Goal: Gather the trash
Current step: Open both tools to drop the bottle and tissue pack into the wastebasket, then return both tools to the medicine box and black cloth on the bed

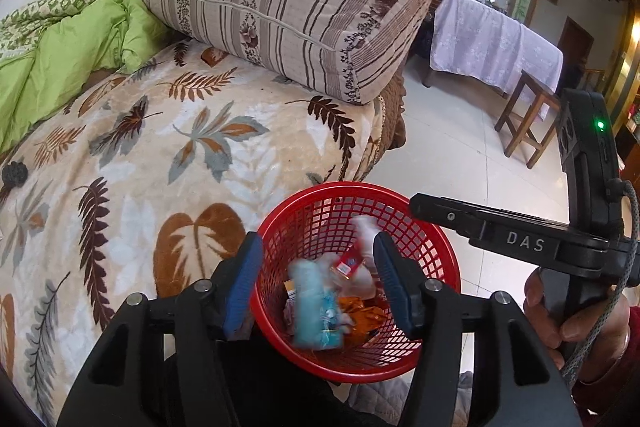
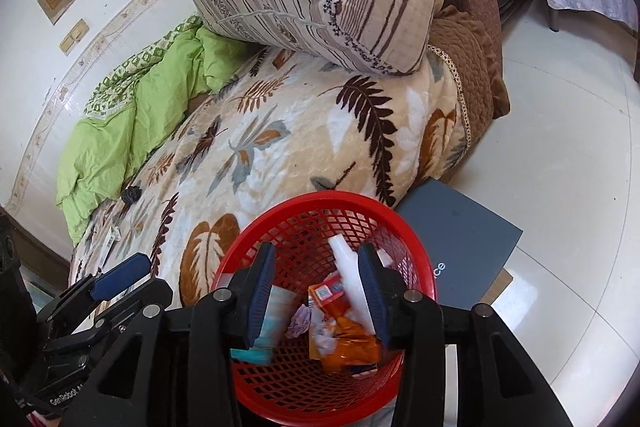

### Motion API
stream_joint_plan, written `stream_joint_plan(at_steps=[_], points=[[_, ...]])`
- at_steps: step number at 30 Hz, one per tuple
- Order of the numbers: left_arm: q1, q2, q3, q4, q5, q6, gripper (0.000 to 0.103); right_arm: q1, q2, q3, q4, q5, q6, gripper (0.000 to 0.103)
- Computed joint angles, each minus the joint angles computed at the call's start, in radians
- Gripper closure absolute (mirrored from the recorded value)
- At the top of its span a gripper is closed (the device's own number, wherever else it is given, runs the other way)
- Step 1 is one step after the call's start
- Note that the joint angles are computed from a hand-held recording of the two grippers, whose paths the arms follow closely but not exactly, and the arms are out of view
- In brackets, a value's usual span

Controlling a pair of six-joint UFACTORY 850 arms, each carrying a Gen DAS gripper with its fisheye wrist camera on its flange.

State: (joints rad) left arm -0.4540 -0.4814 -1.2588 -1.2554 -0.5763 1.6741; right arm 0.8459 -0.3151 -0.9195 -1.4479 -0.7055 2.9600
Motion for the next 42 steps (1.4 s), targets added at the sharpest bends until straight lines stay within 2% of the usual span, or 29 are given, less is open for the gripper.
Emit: stream_joint_plan(at_steps=[6,14,21,29,31,36,41,42], points=[[0.038,-0.011,-0.025,0.008,0.004,-0.062,0.042,-0.006,-0.011,-0.024,-0.026,0.007,-0.011,0.058],[0.107,-0.031,-0.061,-0.019,0.048,-0.080,0.041,-0.036,-0.088,-0.147,-0.086,0.082,-0.110,0.057],[0.184,-0.079,-0.130,-0.048,0.075,-0.122,0.040,-0.070,-0.187,-0.317,-0.095,0.167,-0.279,0.056],[0.286,-0.173,-0.261,-0.014,0.117,-0.243,0.040,-0.109,-0.341,-0.578,0.019,0.279,-0.570,0.055],[0.315,-0.208,-0.314,0.036,0.134,-0.310,0.040,-0.115,-0.387,-0.656,0.072,0.297,-0.663,0.053],[0.382,-0.334,-0.506,0.256,0.172,-0.573,0.038,-0.149,-0.531,-0.892,0.373,0.361,-1.046,0.053],[0.431,-0.522,-0.792,0.502,0.165,-0.878,0.036,-0.176,-0.641,-1.078,0.614,0.371,-1.318,0.051],[0.436,-0.577,-0.881,0.565,0.146,-0.951,0.036,-0.180,-0.662,-1.111,0.648,0.371,-1.355,0.051]])
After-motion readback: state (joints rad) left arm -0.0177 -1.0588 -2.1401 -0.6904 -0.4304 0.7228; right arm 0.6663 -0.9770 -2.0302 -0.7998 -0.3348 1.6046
